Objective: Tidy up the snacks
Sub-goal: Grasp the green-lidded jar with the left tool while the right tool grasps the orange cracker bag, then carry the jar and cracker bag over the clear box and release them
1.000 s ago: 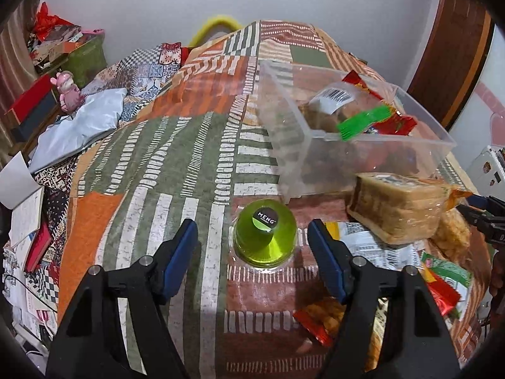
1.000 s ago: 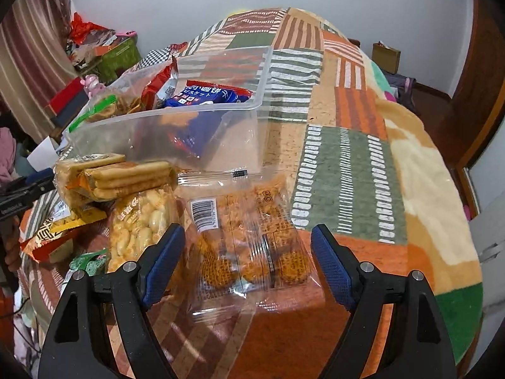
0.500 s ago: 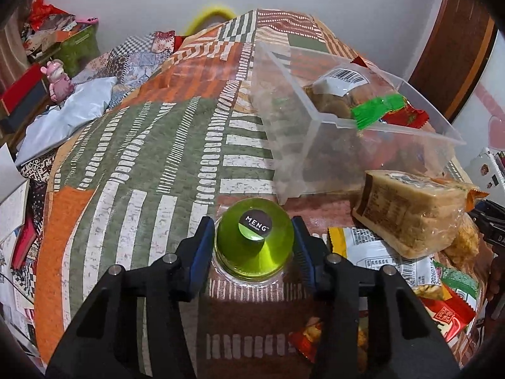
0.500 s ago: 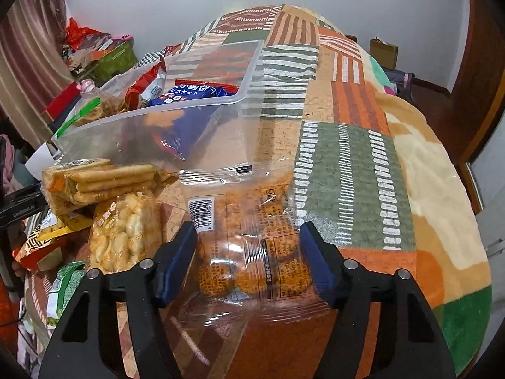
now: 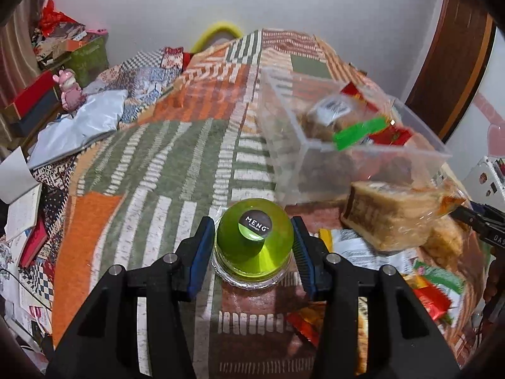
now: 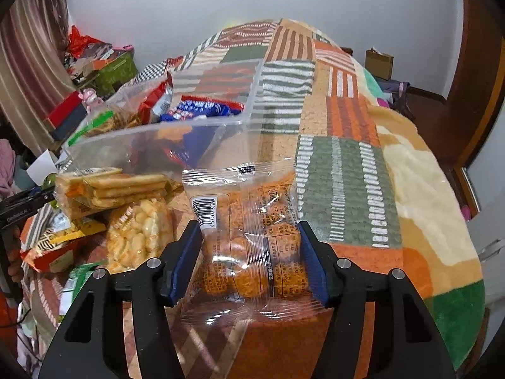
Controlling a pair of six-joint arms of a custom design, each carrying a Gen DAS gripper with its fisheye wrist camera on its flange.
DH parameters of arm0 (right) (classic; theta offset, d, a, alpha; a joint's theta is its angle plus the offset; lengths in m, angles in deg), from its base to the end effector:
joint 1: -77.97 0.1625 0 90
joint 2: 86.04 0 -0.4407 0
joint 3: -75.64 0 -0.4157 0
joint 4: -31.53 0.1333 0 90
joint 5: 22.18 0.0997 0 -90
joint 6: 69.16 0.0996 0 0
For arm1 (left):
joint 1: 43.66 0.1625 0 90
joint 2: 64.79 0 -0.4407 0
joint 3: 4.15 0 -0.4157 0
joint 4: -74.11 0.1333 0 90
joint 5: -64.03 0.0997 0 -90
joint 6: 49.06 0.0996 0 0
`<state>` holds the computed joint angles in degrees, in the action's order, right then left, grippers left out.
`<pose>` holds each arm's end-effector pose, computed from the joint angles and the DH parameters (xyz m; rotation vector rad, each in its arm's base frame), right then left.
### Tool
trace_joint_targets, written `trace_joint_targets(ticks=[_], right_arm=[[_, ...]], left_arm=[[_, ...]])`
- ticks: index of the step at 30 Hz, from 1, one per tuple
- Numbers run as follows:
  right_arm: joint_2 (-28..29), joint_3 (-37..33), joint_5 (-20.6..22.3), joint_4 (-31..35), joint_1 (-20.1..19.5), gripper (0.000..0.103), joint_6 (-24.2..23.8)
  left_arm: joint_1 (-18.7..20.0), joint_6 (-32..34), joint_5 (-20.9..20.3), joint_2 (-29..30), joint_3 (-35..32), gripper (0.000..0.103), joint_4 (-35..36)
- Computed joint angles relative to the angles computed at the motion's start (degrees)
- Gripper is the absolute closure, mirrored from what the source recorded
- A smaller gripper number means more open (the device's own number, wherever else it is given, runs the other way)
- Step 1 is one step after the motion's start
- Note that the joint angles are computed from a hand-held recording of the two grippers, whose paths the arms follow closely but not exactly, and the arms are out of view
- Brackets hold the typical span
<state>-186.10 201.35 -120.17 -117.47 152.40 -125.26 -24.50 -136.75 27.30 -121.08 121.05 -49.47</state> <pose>-0.0018 -0.4514 0.3889 0.8628 -2.4963 0.5333 -0.3467 -0.3461 0.0350 0.0254 2.2383 -0.9581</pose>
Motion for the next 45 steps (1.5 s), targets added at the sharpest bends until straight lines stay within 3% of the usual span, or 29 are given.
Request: trace_joint_targets(ticks=[10, 23, 35, 45], right_arm=[[-2.73, -0.45, 4.30, 0.64, 1.26, 0.046, 1.05], [-0.08, -2.43, 8.82, -1.86, 5.70, 0.046, 2.82], [6.38, -5.09, 7.80, -3.70, 9.19, 0.046, 4.42], [12.24, -7.09, 3.78, -5.08, 10.29, 0.046, 5.33]], left_arm=[[-1.99, 0.82, 4.98, -0.97, -3.25, 0.055, 3.92], [0.02, 12.84, 9.48, 1.43, -7.43, 0.055, -5.49], [5.12, 22.47, 10.39, 4.62, -11.07, 0.055, -13.21], [9.90, 28.47, 9.48, 7.69, -13.73, 0.055, -18.05]])
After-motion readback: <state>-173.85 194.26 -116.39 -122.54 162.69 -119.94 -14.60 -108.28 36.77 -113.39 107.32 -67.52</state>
